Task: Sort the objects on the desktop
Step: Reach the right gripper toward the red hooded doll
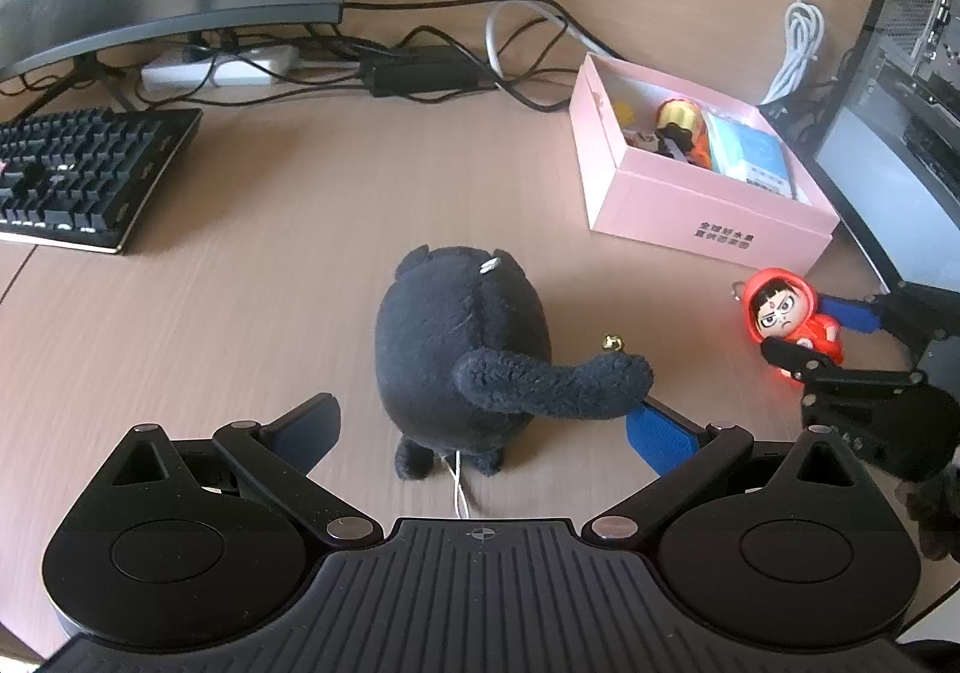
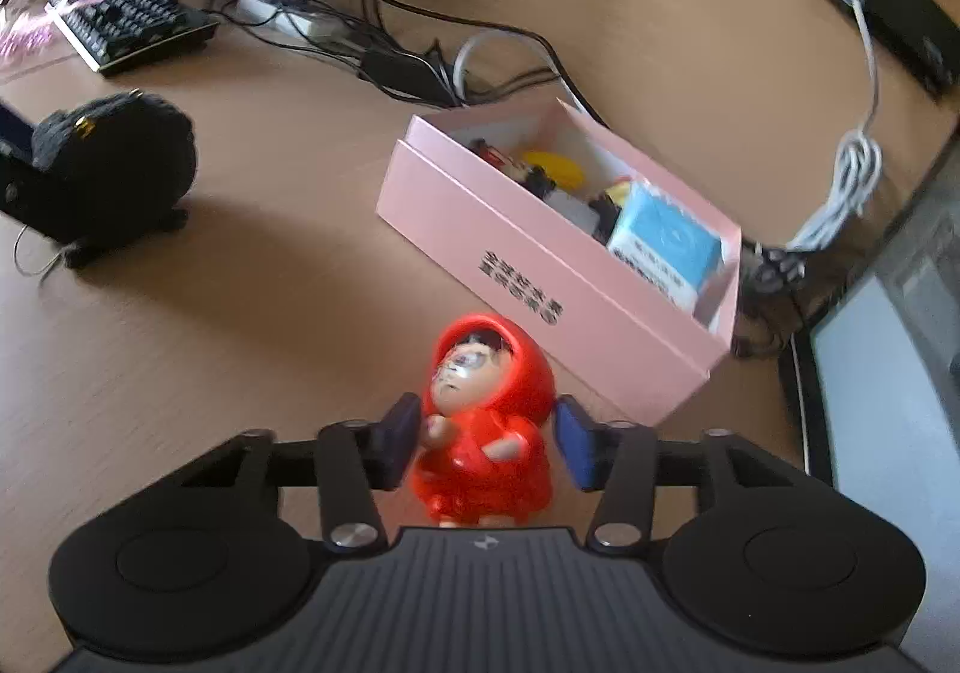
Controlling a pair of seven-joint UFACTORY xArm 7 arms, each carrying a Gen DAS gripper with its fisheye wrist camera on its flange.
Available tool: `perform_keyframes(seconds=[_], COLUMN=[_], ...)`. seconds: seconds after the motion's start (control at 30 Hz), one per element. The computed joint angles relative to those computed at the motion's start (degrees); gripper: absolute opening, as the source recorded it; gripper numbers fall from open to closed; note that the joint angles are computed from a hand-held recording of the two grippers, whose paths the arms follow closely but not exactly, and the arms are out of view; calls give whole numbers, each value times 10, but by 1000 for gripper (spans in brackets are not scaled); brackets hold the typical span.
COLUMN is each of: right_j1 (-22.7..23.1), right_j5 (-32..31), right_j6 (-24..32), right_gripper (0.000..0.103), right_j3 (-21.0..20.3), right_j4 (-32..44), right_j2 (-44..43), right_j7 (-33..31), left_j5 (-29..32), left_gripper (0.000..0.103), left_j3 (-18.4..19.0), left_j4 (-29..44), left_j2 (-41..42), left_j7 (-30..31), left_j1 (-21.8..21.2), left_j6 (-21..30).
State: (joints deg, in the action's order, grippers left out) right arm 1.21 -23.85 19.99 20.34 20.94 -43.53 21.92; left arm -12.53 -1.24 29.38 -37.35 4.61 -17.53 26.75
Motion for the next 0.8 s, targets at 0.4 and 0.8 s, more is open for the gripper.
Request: perform_keyframes(seconds=[0.4, 0.8], right_j1=[113, 39], right_j5=[304, 224], right_j6=[-9, 4], right_gripper=[54, 76], right_j3=[-249, -136], right_j4=[-23, -16], right_j2=[-17, -4], right_j7=[-32, -10], left_j5=[-10, -15], left_gripper=[103, 103], left_j3=[4, 5], left_j4=[2, 1], left_j2=[2, 1], left_j7=[18, 26], left_j1=[-12, -12], left_j6=[2, 8])
